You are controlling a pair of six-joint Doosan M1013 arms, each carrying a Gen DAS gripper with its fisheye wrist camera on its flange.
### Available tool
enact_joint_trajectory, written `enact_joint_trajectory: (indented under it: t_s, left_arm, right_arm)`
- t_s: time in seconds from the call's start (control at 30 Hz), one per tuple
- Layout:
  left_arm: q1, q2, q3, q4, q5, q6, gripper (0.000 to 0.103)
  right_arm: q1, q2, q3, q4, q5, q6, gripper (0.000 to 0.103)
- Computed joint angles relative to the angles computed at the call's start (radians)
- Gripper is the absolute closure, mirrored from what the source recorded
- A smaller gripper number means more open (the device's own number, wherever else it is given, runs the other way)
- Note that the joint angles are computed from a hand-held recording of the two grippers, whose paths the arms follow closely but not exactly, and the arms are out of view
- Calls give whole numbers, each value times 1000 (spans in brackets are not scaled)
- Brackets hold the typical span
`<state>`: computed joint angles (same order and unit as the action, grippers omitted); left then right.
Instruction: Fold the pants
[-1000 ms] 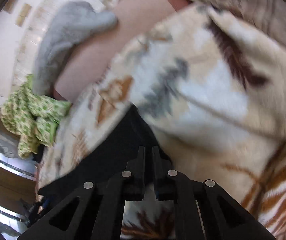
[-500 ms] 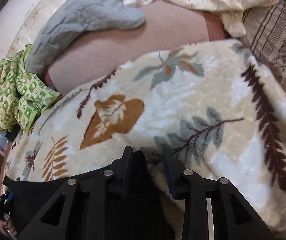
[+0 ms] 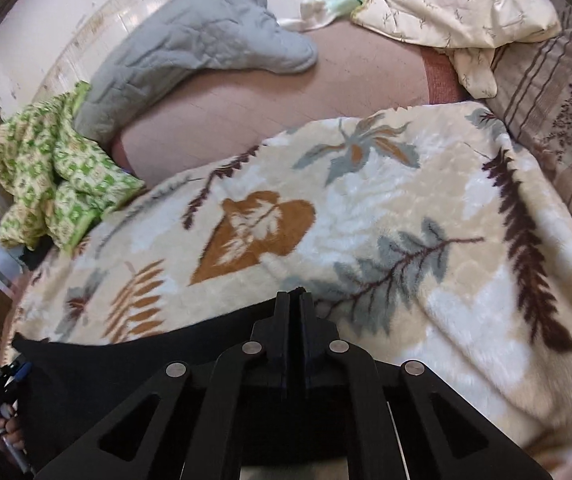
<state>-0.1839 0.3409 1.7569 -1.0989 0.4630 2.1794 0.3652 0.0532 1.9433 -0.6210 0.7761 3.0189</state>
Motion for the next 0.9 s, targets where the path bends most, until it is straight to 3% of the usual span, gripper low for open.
enact_joint_trajectory:
  t_s: [0.1, 0.17, 0.37, 0.6, 0.7, 0.9]
  left_arm:
    - [-10, -42, -3, 146, -73, 53, 38]
    - [-11, -57, -16, 306, -96, 16, 32]
    - [-38, -38, -89, 674, -55, -134, 34]
    - [-97, 16, -166, 1010, 42, -178, 41]
    - [-102, 45, -205, 1103, 69, -217, 42]
    - [-108, 76, -243, 1097, 93, -152, 56]
  right_arm:
    - [40, -25, -11, 1, 43, 14, 100]
    - [66, -46, -12, 6, 49, 44, 100]
    - [135, -87, 1, -36, 24, 162, 102]
    - [117, -85, 23, 25, -12, 137, 102]
    - [114, -79, 24, 40, -13, 121, 102]
    - [111, -75, 26, 38, -20, 123, 102]
